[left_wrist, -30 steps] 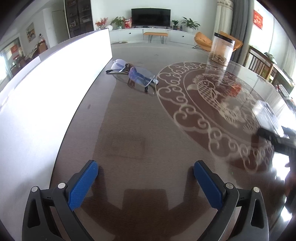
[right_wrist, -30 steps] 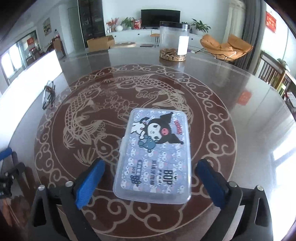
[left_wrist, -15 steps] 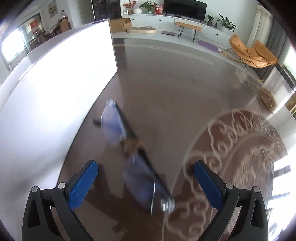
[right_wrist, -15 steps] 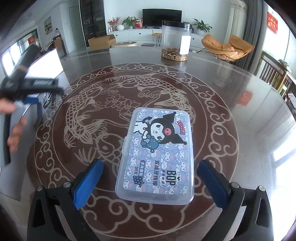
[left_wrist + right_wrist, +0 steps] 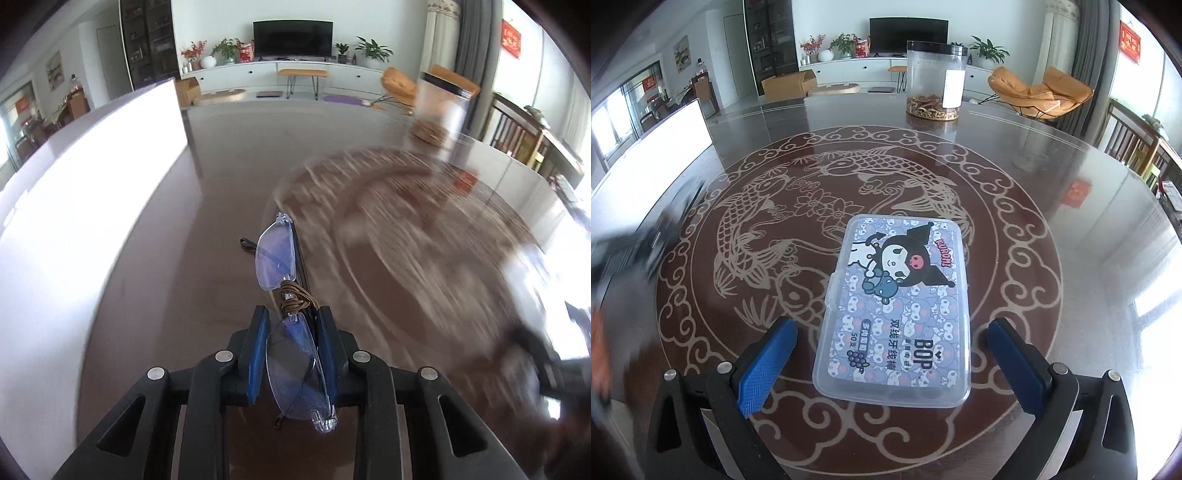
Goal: Organize objects
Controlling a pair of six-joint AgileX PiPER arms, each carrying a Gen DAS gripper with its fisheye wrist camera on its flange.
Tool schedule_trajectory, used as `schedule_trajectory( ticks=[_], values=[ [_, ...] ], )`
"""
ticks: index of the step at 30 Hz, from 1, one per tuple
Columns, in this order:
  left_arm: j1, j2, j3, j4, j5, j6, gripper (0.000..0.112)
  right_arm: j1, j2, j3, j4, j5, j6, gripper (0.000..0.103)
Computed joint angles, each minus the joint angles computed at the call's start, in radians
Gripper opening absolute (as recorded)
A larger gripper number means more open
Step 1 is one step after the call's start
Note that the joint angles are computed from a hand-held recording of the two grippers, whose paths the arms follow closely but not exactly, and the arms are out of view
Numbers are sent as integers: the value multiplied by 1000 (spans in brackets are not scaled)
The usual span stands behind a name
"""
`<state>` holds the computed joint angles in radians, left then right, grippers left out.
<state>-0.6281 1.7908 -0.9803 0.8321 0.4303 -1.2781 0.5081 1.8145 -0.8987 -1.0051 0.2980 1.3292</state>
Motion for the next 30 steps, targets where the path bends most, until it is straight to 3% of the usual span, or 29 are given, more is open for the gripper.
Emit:
schedule_trajectory(
  ticks=[2,4,6,8,12,30],
  values=[
    [-76,-41,58,61,35,-123,28,0,0,0,0,0,0,103],
    [-142,-57,92,118,83,-228,38,0,-1,1,-1,0,2,103],
    [-142,-46,88,88,86,-215,78,0,0,1,-1,0,1,103],
    [-148,-40,102,113,83,-246,97,0,0,1,-1,0,1,103],
    [-114,-26,104,135,58,-260,103,0,-1,1,0,0,0,103],
    [-110,-13,101,157,50,-283,103,1,-3,3,2,1,-2,103]
  ],
)
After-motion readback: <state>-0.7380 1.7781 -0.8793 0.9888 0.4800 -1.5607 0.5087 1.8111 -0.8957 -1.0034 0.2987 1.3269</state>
